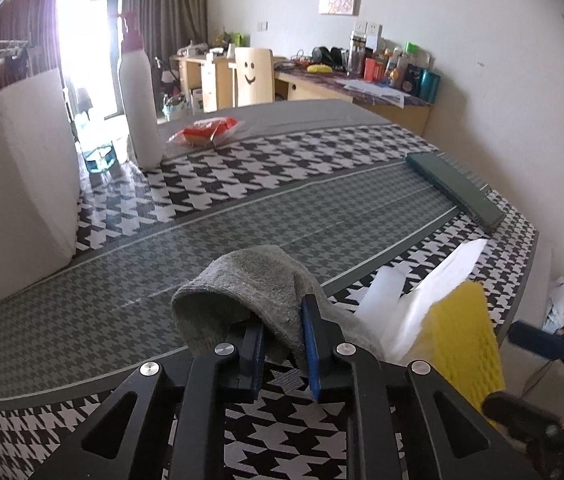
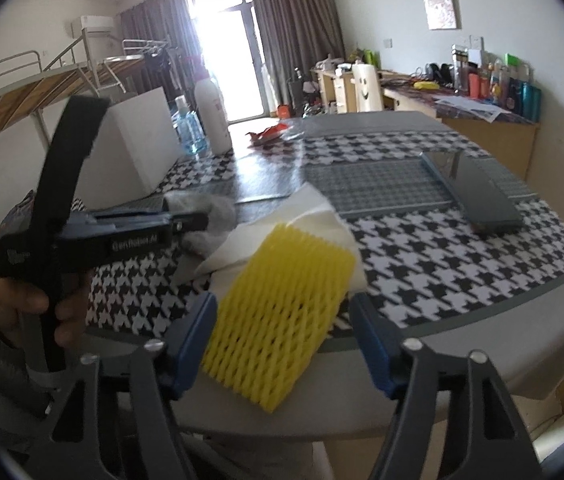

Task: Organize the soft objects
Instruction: 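Grasp the grey sock with the left tool while the right tool grasps the yellow foam net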

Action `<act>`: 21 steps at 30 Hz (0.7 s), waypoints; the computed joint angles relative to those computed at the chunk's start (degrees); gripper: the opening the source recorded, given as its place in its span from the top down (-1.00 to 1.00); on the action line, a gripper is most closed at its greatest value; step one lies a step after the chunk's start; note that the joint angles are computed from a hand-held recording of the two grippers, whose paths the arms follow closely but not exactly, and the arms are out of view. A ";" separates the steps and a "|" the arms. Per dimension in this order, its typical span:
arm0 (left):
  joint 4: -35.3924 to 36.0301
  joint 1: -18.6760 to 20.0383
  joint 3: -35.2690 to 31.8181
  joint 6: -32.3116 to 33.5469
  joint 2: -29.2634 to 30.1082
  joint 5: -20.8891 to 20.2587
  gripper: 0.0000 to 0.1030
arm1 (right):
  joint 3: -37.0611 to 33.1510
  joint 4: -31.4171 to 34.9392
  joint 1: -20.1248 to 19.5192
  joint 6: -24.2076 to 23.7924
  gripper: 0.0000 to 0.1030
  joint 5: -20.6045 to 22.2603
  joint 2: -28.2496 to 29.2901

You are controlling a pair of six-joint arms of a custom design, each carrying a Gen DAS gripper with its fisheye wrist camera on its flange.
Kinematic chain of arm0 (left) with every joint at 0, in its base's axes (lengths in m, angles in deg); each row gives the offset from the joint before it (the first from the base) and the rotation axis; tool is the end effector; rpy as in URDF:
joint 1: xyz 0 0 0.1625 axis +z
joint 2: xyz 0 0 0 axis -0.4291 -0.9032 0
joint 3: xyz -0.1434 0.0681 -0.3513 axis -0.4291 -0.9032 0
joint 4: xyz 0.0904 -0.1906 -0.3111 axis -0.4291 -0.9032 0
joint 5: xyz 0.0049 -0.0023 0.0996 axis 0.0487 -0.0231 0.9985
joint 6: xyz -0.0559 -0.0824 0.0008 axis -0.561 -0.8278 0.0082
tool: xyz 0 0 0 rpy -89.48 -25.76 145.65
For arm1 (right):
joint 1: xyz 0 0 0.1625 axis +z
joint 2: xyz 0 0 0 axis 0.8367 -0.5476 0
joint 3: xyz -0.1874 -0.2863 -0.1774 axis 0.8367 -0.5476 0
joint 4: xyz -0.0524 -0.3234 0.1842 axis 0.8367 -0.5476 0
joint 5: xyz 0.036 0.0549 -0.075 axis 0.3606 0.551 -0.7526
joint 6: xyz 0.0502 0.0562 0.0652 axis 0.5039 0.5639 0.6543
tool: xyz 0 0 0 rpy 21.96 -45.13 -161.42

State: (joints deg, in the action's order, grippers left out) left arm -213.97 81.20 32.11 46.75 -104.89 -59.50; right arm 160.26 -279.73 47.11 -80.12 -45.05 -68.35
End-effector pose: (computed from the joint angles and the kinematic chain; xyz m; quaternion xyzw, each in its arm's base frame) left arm -0.2374 -0.6520 0.1049 0.4424 0.8608 -0.1850 0.1703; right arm 0.2097 -0.5509 0.1502 0.0643 -0.8431 0.4419 0.2996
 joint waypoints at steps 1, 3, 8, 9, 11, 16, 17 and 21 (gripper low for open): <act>-0.43 -0.03 0.29 0.17 -0.24 -0.17 0.65 | 0.12 0.73 -0.13 0.39 -0.39 0.24 -0.13; -0.90 -0.08 0.60 0.19 -0.64 -0.58 0.65 | 0.21 1.42 -0.17 0.75 -0.33 0.61 -0.14; -1.41 -0.07 0.89 -0.37 -1.37 -1.09 0.65 | -0.21 5.04 0.08 1.25 0.25 0.07 0.00; -1.74 -0.17 1.17 -0.42 -1.45 -1.06 0.65 | -0.38 5.30 0.19 1.19 0.27 -0.55 0.17; -1.74 -0.18 1.46 -0.50 -1.72 -1.10 0.65 | -0.70 6.21 0.31 1.22 0.34 -1.68 0.41; -1.94 -0.14 2.32 -0.76 -2.59 -1.36 0.65 | -1.48 7.95 0.59 2.30 0.38 -3.94 0.61; -2.20 -0.13 2.57 -0.77 -2.83 -1.34 0.65 | -1.57 8.15 0.60 2.32 0.37 -4.10 0.64; -2.77 -0.10 3.49 -0.70 -3.62 -1.56 0.65 | -2.38 8.45 0.98 2.06 0.37 -5.23 1.29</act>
State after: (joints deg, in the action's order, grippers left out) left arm -216.75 81.10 35.60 46.05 -108.51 -61.06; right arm 157.88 -271.28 48.09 -78.05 -50.28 -67.06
